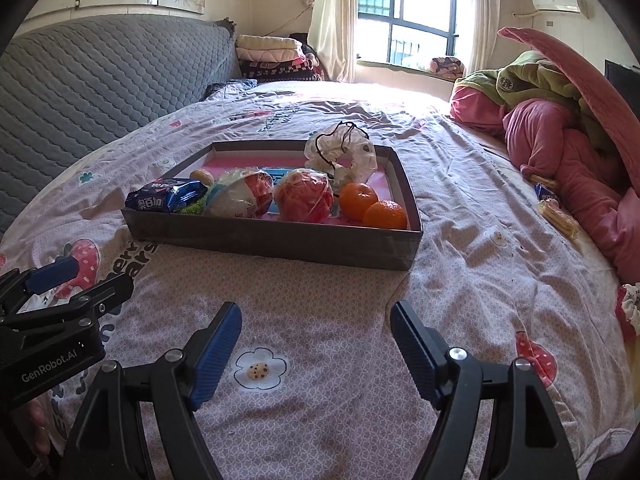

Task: Organize objects

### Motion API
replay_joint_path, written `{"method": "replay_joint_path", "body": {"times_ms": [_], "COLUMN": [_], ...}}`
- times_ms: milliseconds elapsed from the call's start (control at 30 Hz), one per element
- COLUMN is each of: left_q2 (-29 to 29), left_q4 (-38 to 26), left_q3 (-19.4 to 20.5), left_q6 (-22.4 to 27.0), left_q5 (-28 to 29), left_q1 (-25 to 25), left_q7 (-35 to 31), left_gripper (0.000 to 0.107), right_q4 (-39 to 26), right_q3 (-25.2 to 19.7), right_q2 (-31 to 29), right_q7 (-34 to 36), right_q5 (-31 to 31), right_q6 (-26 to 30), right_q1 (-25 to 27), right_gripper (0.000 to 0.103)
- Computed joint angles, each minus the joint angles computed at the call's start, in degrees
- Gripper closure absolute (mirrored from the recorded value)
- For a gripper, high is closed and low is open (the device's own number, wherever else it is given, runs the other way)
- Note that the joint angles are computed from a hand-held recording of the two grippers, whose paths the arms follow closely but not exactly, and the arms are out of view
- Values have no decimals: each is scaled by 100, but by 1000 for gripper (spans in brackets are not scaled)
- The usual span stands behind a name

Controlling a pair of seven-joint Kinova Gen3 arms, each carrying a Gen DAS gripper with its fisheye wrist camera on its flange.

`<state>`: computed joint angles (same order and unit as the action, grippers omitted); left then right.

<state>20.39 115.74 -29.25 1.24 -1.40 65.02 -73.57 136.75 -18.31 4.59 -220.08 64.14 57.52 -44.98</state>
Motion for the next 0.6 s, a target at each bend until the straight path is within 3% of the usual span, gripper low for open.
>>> {"method": "replay_joint_path", "body": {"times_ms": [600], "left_q2": [86], "left_q4": [-66], "left_q3": [280], "left_q6": [106], "left_q5": [-193], "left_q1": [-262], "left_q7": [188], "left_gripper": [31], "right_q4": [64], "right_q3": [44], "right_q2": [95], "right_q7": [-153], "right_q5": [57], "right_q6": [-210], "right_q1": [30], "right_gripper": [27]}}
